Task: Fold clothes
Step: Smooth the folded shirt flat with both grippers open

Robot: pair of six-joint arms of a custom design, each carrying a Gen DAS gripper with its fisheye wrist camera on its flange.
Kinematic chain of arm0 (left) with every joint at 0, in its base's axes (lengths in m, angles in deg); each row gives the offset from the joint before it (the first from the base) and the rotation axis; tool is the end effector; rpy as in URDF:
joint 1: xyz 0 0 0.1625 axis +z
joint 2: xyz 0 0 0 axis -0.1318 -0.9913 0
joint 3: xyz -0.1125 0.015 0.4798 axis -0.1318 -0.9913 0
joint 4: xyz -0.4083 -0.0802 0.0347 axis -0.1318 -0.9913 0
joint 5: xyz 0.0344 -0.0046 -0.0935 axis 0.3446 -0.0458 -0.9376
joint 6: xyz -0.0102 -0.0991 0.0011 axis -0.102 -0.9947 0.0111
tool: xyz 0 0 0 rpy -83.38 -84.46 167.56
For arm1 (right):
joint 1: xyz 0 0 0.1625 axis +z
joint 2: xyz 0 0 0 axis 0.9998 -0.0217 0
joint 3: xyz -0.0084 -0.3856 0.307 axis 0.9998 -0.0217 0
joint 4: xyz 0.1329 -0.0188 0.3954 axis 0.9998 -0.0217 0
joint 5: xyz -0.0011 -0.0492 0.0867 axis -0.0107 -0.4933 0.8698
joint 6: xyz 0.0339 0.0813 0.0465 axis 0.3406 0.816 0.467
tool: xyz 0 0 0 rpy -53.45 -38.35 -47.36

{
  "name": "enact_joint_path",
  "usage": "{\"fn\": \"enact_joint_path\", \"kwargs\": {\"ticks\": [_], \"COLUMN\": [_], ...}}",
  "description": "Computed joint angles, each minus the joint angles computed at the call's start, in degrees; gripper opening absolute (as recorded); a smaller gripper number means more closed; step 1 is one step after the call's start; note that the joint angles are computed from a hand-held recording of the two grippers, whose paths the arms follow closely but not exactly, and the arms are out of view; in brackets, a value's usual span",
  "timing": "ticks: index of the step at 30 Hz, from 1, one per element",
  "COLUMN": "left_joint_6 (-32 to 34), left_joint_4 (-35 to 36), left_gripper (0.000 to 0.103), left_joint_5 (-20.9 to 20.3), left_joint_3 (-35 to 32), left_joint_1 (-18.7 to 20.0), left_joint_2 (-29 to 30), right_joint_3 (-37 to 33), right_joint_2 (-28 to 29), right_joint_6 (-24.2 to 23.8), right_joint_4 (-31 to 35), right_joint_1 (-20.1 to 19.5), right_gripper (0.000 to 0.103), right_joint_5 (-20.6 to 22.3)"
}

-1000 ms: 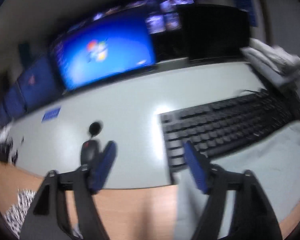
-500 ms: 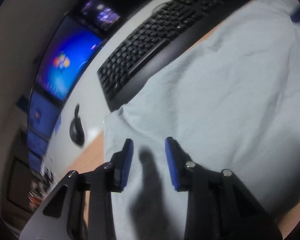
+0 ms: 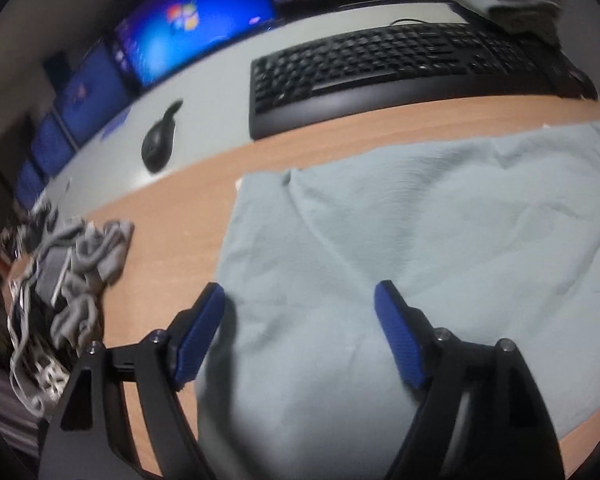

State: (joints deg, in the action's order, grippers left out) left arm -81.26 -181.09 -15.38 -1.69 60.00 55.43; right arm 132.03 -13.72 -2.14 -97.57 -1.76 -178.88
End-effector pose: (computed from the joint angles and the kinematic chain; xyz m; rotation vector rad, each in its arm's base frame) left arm -0.3217 -0.7929 0.0450 0.3181 1.9103 -0.7949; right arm 0.0619 -0.7841 0.3413 1.0012 -2.2679 0.5803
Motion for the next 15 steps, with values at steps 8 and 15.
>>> {"fn": "enact_joint_path", "kwargs": {"ticks": [8, 15], "left_joint_6": [12.39, 8.96], "left_joint_4": [-19.72, -12.79], "left_gripper": [0.102, 0.103], "left_joint_5": [-2.57, -7.46], "left_joint_3": [5.67, 5.51], "left_joint_1": [-2.93, -1.16], "left_joint_2": [-0.71, -0.47], "right_joint_3": [0.15, 0.32], "right_joint_2": [-0.14, -0.17], "right_joint_6": [0.12, 0.16], "right_joint_4": [-0.05, -0.3], "right_joint_1": [-0.06, -0.07], "right_gripper": [0.102, 0.102], "right_joint_5": [0.09, 0.06]}}
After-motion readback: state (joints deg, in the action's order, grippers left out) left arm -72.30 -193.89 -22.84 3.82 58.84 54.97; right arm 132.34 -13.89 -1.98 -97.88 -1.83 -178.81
